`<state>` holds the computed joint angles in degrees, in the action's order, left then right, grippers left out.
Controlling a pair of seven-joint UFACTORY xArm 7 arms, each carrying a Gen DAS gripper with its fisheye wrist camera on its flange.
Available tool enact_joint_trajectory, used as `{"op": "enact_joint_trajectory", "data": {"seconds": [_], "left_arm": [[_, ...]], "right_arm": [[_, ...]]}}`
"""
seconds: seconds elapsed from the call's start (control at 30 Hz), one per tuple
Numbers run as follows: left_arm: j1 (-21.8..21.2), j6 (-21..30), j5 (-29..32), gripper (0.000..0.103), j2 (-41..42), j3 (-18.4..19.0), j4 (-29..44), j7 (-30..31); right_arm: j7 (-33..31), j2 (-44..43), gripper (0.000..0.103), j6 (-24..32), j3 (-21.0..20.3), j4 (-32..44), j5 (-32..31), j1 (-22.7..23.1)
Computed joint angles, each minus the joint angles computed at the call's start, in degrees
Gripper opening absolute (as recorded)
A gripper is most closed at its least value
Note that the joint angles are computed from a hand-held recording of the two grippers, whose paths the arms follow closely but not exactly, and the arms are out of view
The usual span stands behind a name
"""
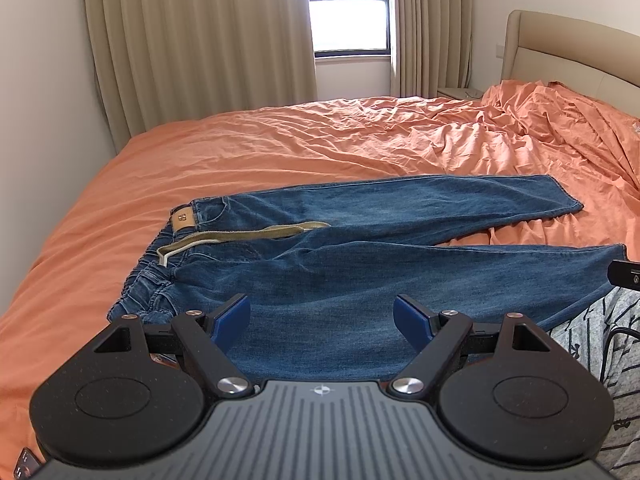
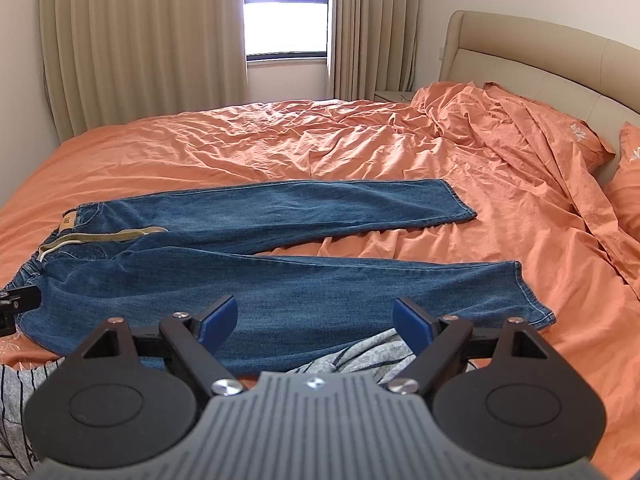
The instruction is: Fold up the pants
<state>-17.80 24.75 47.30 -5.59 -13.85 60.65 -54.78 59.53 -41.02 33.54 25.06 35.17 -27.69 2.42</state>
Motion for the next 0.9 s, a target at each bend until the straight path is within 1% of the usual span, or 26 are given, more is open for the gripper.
{"op": "enact_joint_trajectory", "data": {"seconds": [0.3, 0.43, 0.8, 0.83, 0.9], "left_arm": [[-0.03, 0.28, -1.17, 0.095, -0.46, 0.01, 0.14, 1.08], [0.15, -0.11, -0.49, 0.095, -0.15, -0.12, 0.08, 0.49], [-0.06, 0.8, -2.91, 0.095, -0.65, -0.43, 0.62, 2.5], [0.18, 0.16, -1.79, 0.095, -0.23, -0.5, 0.27, 1.38], [-0.01, 0.28, -1.9, 0.095, -0.17, -0.43, 0.46, 1.42]], "right_arm": [[0.63, 0.17, 0.081, 0.26, 0.25, 0.05, -0.25, 0.0], [0.77, 0.35, 0.081, 0.38, 0.2, 0.21, -0.44, 0.03], [1.3, 0.59, 0.081, 0.81, 0.1, 0.26, -0.67, 0.3], [1.32, 0.53, 0.081, 0.81, 0.07, 0.21, -0.65, 0.38], [1.35, 0.52, 0.081, 0.85, 0.09, 0.21, -0.72, 0.41]]}}
